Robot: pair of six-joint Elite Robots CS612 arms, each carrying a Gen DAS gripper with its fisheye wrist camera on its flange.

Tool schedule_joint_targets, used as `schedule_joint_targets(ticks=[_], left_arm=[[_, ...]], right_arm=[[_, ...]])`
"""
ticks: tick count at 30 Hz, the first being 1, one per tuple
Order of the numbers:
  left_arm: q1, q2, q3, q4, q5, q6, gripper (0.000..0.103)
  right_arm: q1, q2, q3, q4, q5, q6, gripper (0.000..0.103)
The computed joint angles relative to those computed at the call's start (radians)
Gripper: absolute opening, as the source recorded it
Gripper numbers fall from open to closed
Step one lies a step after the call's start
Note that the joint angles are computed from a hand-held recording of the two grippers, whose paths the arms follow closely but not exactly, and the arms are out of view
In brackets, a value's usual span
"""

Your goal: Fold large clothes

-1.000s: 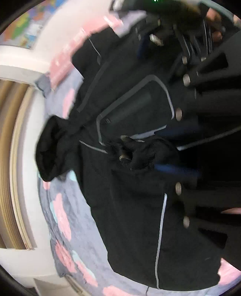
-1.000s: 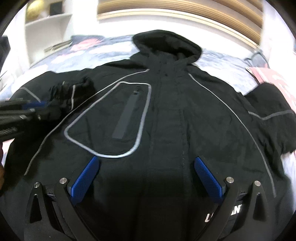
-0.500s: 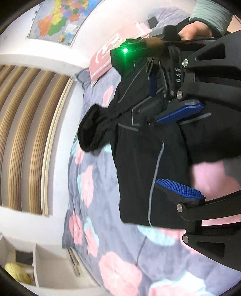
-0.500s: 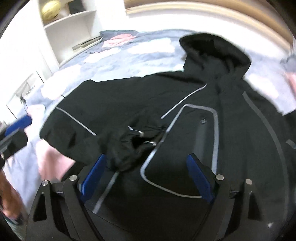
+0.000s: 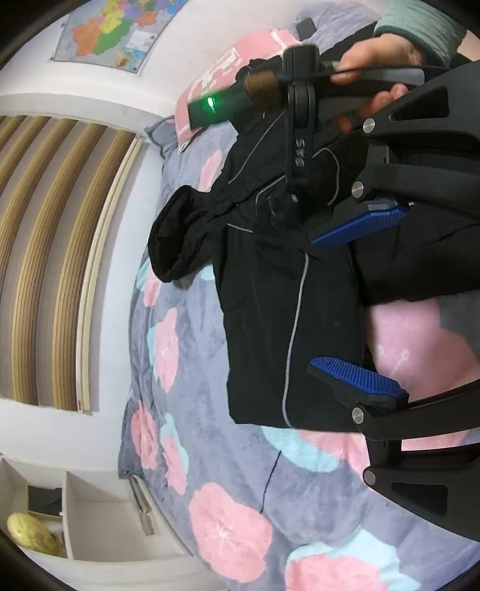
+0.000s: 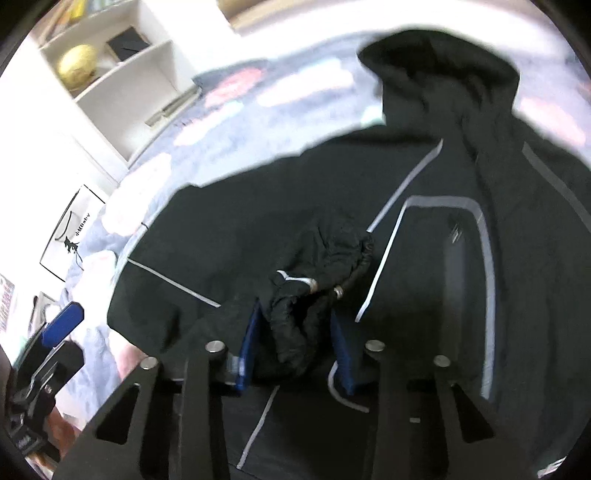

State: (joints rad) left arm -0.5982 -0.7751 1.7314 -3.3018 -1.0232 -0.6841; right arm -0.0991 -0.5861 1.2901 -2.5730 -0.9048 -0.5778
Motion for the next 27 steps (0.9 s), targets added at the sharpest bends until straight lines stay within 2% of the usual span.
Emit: schedule_joint_targets(ticks=[8, 11, 15, 20, 23, 25, 27], left_arm=[[-0.009, -0.017, -0.023, 0.001, 0.056, 0.032, 0.064], [-0.006, -0.012, -0.053, 0.011, 0.05, 0.048, 0.064], [0.004, 0.013, -0.118, 0.043, 0.006, 0.059, 0.064], [0.02, 0.075, -0.234, 0.121, -0.088, 0.064, 0.064], [0.034, 0.129, -0.326, 0.228, -0.157, 0.057, 0.064], [0.044, 0.173, -0.397, 0.324, -0.214, 0.044, 0.064], [0.054, 0.209, -0.455, 0.417, -0.27, 0.02, 0.064]], right_arm=[[-0.051, -0.062, 0.058, -0.163, 0.077, 0.0, 0.031], [-0.079, -0.08, 0.058, -0.22, 0.08, 0.012, 0.031], [-0.114, -0.085, 0.035, -0.291, 0.052, 0.048, 0.031], [-0.157, -0.043, -0.057, -0.323, -0.04, 0.092, 0.031], [-0.172, 0.005, -0.124, -0.323, -0.113, 0.068, 0.031], [-0.18, 0.039, -0.176, -0.266, -0.138, 0.043, 0.031], [-0.178, 0.082, -0.235, -0.175, -0.195, 0.024, 0.033]])
